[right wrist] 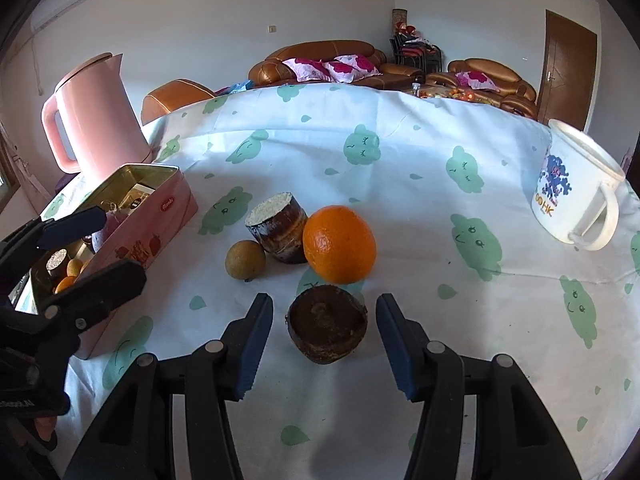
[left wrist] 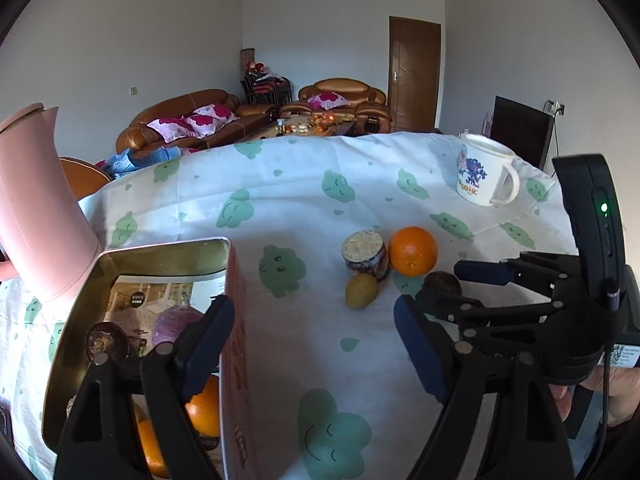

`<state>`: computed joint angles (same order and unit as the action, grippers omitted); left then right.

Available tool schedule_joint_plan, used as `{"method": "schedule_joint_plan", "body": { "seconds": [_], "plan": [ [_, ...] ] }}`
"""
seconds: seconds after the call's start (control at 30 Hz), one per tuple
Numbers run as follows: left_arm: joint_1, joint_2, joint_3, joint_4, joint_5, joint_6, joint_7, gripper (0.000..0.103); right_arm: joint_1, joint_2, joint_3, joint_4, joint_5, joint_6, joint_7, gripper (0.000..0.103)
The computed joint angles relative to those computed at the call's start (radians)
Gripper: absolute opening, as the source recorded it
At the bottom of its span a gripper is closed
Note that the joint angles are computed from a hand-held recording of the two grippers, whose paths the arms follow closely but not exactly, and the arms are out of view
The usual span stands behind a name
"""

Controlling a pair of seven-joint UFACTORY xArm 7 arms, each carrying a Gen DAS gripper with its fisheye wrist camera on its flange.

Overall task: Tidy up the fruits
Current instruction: 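Move both open tools back toward the remaining fruits, then grasp a small brown fruit with the left tool while the right tool grasps a mangosteen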

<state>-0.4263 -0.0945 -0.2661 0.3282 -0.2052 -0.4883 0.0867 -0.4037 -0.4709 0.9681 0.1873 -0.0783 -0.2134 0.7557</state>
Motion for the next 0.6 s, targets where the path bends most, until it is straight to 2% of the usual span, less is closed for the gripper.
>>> {"method": "schedule_joint_plan", "body": {
  "seconds": [0.1, 0.13, 0.23, 0.33, 0.5, 0.6],
  "plan": [
    [0.0, 0.01, -0.016, 0.01, -0.033, 0.007, 0.025, 0.084, -0.003, 0.035, -0.02, 0.003, -0.005, -0.017, -0.021, 0.053],
    [-0.002, 0.013, -0.026, 0.016, -0.059, 0.01, 0.046, 0.084, 0.009, 0.06, -0.044, 0.005, -0.006, -0.025, -0.036, 0.043],
    [-0.013, 0.022, -0.033, 0.029, -0.095, 0.021, 0.084, 0.084, 0.028, 0.08, -0.064, 0.009, 0.015, -0.024, -0.081, 0.042],
    [-0.023, 0.026, -0.006, 0.043, -0.036, 0.056, 0.043, 0.084, 0.026, 0.052, -0.051, 0.004, 0.044, -0.008, -0.098, 0.042],
    [-0.024, 0.042, 0.021, 0.078, 0.075, 0.107, -0.038, 0.084, 0.087, -0.018, -0.168, -0.026, 0.052, 0.014, -0.096, 0.042],
    [-0.024, 0.075, 0.006, 0.118, 0.028, 0.132, -0.004, 0.083, 0.076, -0.047, -0.209, -0.031, 0.046, 0.022, -0.09, 0.042]
  ]
}}
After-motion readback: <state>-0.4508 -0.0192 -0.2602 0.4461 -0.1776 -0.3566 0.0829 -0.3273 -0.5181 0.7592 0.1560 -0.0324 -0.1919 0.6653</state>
